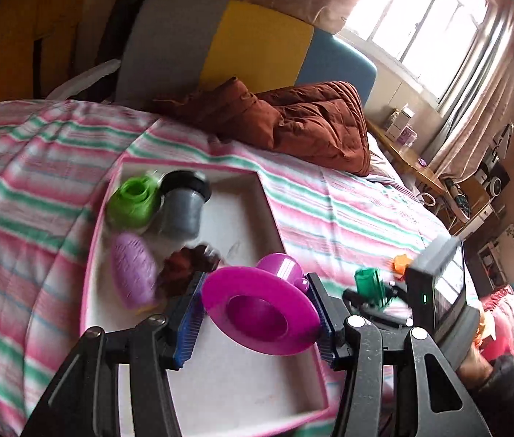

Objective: Organize rigid objects
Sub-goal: 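Lower the magenta cup into the tray and open the left tool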

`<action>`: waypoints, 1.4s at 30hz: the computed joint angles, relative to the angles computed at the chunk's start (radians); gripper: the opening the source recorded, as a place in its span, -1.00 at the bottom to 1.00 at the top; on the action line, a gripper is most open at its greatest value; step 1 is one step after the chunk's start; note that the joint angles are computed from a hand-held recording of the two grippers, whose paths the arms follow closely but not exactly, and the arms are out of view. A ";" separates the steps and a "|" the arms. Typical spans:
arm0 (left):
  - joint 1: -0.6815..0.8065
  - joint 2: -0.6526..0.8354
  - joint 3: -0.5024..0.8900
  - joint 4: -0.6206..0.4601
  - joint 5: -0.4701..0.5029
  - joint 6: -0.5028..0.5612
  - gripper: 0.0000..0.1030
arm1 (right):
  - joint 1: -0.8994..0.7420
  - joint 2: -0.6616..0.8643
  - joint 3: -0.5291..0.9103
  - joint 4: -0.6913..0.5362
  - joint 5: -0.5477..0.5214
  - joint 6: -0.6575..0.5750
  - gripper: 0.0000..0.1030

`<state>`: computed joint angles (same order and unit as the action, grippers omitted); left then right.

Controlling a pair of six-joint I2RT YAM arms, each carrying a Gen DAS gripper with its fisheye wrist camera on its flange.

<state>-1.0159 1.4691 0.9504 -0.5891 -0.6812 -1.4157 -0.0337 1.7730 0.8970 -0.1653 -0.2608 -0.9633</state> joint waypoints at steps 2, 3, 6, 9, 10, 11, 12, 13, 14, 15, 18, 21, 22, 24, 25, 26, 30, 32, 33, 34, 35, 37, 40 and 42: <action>0.061 0.001 0.007 0.052 0.032 0.069 0.04 | 0.001 0.001 0.002 -0.001 0.000 0.000 -0.42; 0.087 0.005 0.016 0.067 0.043 0.099 0.04 | 0.001 0.001 0.002 -0.001 0.001 0.001 -0.42; 0.163 0.040 0.057 0.110 0.080 0.212 0.04 | 0.000 0.004 0.007 -0.005 -0.001 -0.001 -0.43; 0.247 0.101 0.084 0.134 0.143 0.280 0.04 | 0.002 0.007 0.015 -0.013 -0.001 0.001 -0.42; 0.279 0.121 0.081 0.153 0.183 0.299 0.04 | 0.001 0.007 0.015 -0.014 -0.001 0.001 -0.42; 0.306 0.147 0.087 0.152 0.206 0.304 0.04 | 0.001 0.007 0.015 -0.014 -0.001 0.001 -0.42; 0.325 0.169 0.094 0.147 0.223 0.309 0.04 | 0.002 0.007 0.017 -0.015 0.000 0.001 -0.42; 0.341 0.190 0.097 0.148 0.237 0.318 0.04 | 0.002 0.008 0.018 -0.017 -0.001 0.001 -0.42; 0.353 0.209 0.100 0.147 0.247 0.326 0.04 | 0.002 0.009 0.019 -0.017 -0.001 0.002 -0.42; 0.361 0.227 0.103 0.145 0.256 0.331 0.04 | 0.002 0.010 0.021 -0.020 -0.002 0.003 -0.42; 0.370 0.253 0.107 0.140 0.262 0.341 0.12 | 0.004 0.010 0.021 -0.020 -0.002 0.007 -0.42; 0.366 0.233 0.088 0.155 0.261 0.331 0.28 | 0.003 0.011 0.021 -0.021 -0.002 0.007 -0.42; 0.357 0.219 0.080 0.156 0.245 0.327 0.28 | 0.003 0.011 0.022 -0.022 -0.002 0.007 -0.42; 0.335 0.200 0.085 0.130 0.211 0.320 0.29 | 0.005 0.010 0.022 -0.022 -0.002 0.010 -0.42; 0.319 0.187 0.087 0.108 0.187 0.307 0.28 | 0.005 0.009 0.020 -0.020 -0.002 0.011 -0.42; 0.299 0.174 0.093 0.079 0.157 0.289 0.29 | 0.005 0.010 0.021 -0.021 -0.003 0.011 -0.42; 0.184 0.142 0.131 -0.084 0.020 0.173 0.29 | 0.005 0.013 0.025 -0.025 -0.007 0.016 -0.42; 0.118 0.142 0.153 -0.174 -0.033 0.089 0.29 | 0.005 0.015 0.024 -0.020 -0.009 0.018 -0.42; 0.087 0.144 0.163 -0.216 -0.052 0.048 0.29 | 0.005 0.015 0.022 -0.017 -0.009 0.019 -0.42; 0.058 0.149 0.172 -0.253 -0.065 0.009 0.30 | 0.005 0.014 0.020 -0.014 -0.010 0.019 -0.42; 0.027 0.155 0.179 -0.290 -0.075 -0.039 0.33 | 0.002 0.013 0.016 -0.010 -0.013 0.017 -0.42; -0.031 0.170 0.194 -0.369 -0.083 -0.143 0.35 | 0.000 0.012 0.011 -0.003 -0.016 0.017 -0.43; -0.104 0.193 0.201 -0.434 -0.070 -0.259 0.37 | -0.004 0.010 0.000 0.010 -0.025 0.017 -0.42; -0.145 0.221 0.215 -0.479 -0.059 -0.322 0.40 | -0.009 0.011 -0.001 0.014 -0.034 0.019 -0.43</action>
